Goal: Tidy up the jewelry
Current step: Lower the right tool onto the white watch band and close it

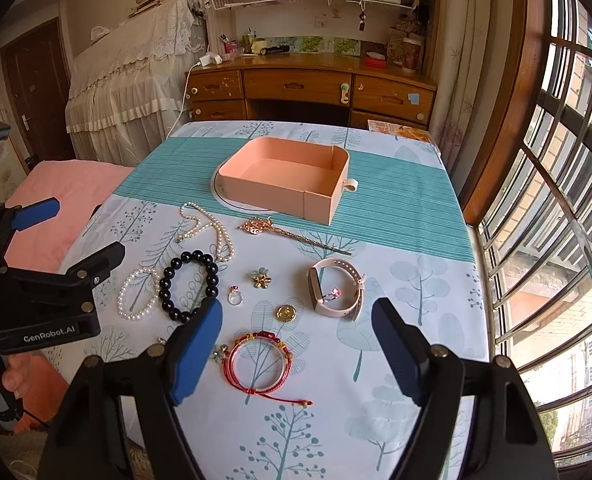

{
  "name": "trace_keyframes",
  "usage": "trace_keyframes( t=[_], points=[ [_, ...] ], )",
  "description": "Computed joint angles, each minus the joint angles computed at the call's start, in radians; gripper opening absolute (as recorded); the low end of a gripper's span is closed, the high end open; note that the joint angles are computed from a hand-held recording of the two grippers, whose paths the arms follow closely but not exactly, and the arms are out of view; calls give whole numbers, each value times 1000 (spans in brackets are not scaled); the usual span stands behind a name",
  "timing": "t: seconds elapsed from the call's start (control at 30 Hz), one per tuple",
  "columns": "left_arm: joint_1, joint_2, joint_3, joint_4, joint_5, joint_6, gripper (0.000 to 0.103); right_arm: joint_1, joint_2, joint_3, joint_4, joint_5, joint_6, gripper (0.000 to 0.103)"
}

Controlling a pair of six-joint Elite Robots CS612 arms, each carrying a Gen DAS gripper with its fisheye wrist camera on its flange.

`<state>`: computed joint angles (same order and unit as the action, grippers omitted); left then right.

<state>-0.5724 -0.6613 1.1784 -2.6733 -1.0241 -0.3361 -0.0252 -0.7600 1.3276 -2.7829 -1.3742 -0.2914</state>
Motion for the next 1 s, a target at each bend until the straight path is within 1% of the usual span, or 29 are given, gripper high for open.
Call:
trace_keyframes(
  t=[0.07,0.17,0.27,0.37,0.47,0.6,0.63,0.67,0.73,0.87,1.0],
  points=[
    [11,13,-28,26,-40,-4,102,0,14,-33,45,-7,-9,69],
    [31,35,-73,61,-111,-14,102,-2,35,-80,104,-18,-24,66],
    [46,62,-124,107,-143,-18,102,-6,62,-140,184,-20,-35,62],
    [64,95,-188,178,-168,-35,102,-15,98,-223,298,-14,-24,56],
    [86,130,-262,252,-203,-47,102,-27,143,-324,437,11,-2,51],
    [118,178,-366,360,-271,-79,102,-35,207,-448,595,31,12,48],
    [124,190,-391,388,-289,-89,102,-34,222,-477,630,27,16,45],
    [130,199,-412,413,-306,-102,102,-34,233,-496,655,24,13,41],
    [141,215,-441,439,-347,-106,102,-32,250,-525,694,28,0,36],
    [147,247,-498,502,-365,-111,99,-23,280,-570,733,-22,-10,29],
    [152,272,-545,548,-412,-112,99,-20,304,-608,792,-42,-13,21]
  ],
)
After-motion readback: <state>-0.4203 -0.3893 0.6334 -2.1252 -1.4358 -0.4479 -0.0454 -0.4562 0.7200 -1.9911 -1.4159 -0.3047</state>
